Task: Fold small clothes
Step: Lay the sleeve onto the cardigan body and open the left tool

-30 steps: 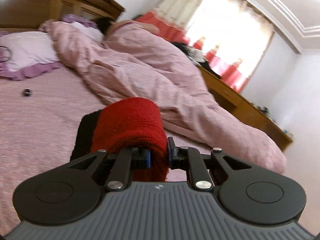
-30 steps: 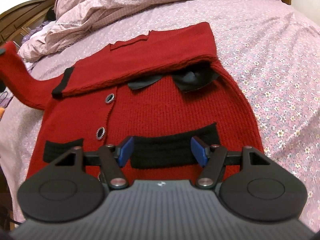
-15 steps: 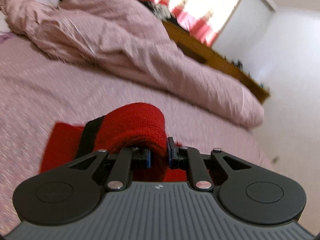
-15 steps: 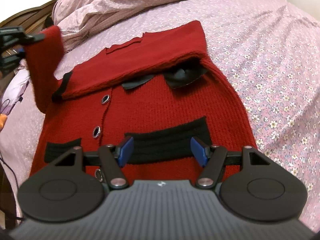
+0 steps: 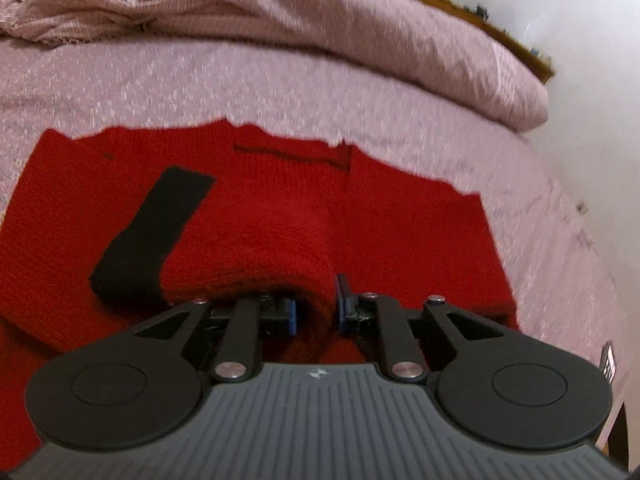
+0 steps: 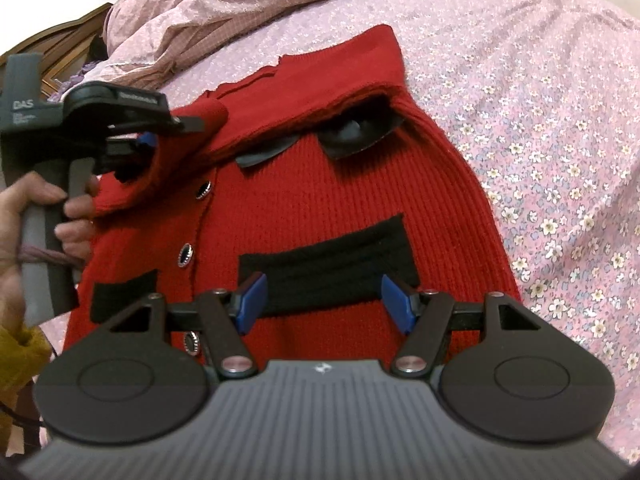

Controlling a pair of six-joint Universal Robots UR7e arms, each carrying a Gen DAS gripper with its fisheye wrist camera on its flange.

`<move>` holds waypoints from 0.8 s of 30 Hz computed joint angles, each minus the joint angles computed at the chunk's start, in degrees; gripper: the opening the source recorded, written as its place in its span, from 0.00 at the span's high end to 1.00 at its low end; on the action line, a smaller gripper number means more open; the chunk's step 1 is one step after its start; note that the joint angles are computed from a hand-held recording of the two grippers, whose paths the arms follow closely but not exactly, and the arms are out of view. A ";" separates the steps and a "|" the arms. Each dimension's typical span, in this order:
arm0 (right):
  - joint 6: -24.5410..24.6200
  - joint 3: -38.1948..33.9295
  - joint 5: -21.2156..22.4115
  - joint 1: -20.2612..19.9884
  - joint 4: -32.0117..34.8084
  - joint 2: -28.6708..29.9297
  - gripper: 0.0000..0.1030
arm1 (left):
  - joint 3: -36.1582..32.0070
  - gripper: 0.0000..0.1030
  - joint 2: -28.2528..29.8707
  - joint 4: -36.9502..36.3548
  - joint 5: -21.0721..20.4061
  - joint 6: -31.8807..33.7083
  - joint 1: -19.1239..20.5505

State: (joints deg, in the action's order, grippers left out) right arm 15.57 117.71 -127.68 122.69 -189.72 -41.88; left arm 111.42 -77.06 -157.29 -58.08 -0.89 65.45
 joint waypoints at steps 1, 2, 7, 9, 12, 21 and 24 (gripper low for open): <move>-0.01 0.00 0.09 -0.04 0.09 -0.01 0.37 | 0.02 0.81 -0.17 0.73 0.38 0.02 -0.26; -0.02 0.04 0.18 -0.08 0.08 -0.03 0.37 | 0.25 0.76 -0.61 1.43 0.90 0.37 -0.47; -0.10 -0.23 0.04 0.00 0.60 -0.16 0.37 | 1.62 0.36 -4.60 6.75 3.77 0.86 -1.91; -0.55 -0.64 -0.35 0.35 0.68 -0.06 0.37 | 2.67 0.29 -6.58 7.85 5.78 1.26 -2.65; -2.01 -1.52 -0.22 0.88 0.72 0.00 0.36 | 3.94 0.27 -9.35 9.43 9.25 1.53 -3.47; -9.26 -11.46 5.05 1.00 4.46 3.40 0.36 | 5.65 0.23 -13.42 8.31 19.07 1.21 -2.03; -10.12 -17.01 8.30 0.41 7.47 5.85 0.36 | 5.46 0.22 -13.31 7.17 20.27 1.39 -1.09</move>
State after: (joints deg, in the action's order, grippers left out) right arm 5.45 100.70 -119.38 123.11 -182.25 -36.03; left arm 116.88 -90.37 -150.12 -37.81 0.49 64.37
